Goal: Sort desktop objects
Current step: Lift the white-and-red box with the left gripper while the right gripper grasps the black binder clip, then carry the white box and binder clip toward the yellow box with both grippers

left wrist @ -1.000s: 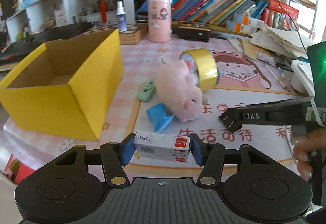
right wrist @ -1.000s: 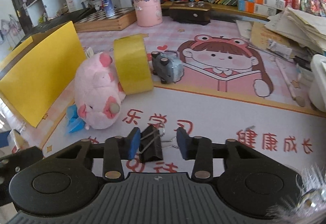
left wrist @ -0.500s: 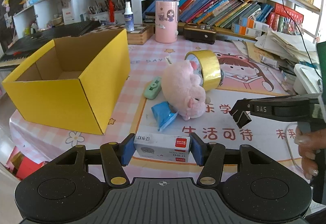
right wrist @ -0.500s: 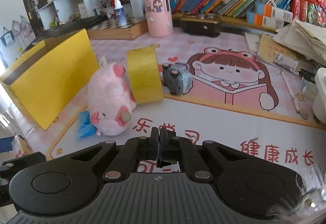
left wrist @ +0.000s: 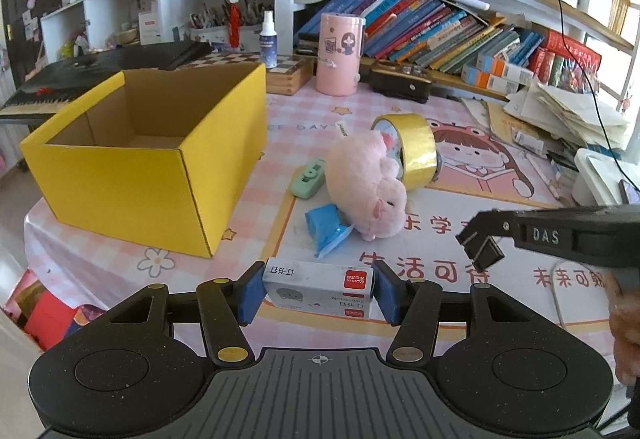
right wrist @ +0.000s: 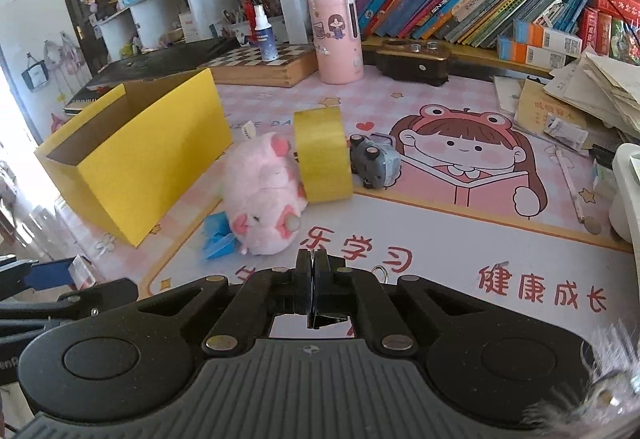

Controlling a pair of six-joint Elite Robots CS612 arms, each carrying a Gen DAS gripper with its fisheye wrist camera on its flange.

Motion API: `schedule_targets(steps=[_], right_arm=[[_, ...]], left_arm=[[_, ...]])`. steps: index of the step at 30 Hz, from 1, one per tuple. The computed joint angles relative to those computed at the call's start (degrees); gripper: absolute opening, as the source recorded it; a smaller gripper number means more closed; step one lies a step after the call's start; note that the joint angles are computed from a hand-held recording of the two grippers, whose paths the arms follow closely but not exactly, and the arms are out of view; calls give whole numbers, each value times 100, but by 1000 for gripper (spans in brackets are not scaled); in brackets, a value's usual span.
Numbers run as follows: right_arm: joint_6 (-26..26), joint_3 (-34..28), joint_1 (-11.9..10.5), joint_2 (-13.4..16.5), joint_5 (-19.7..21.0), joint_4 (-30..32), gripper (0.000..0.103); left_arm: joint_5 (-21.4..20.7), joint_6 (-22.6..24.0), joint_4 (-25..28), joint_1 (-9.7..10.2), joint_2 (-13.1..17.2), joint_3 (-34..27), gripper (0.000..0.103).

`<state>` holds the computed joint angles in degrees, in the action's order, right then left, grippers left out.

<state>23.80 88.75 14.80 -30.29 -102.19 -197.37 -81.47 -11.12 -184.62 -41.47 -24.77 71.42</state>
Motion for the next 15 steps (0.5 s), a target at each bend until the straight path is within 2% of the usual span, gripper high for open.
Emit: schedule_targets(steps=[7, 15], right_arm=[[110, 25, 176, -52, -323, 74, 2], [673, -127, 448, -52, -737, 359, 2]], left_arm=[[-155, 244, -216, 86, -1, 41, 55], [-630, 990, -658, 266, -81, 270, 55]])
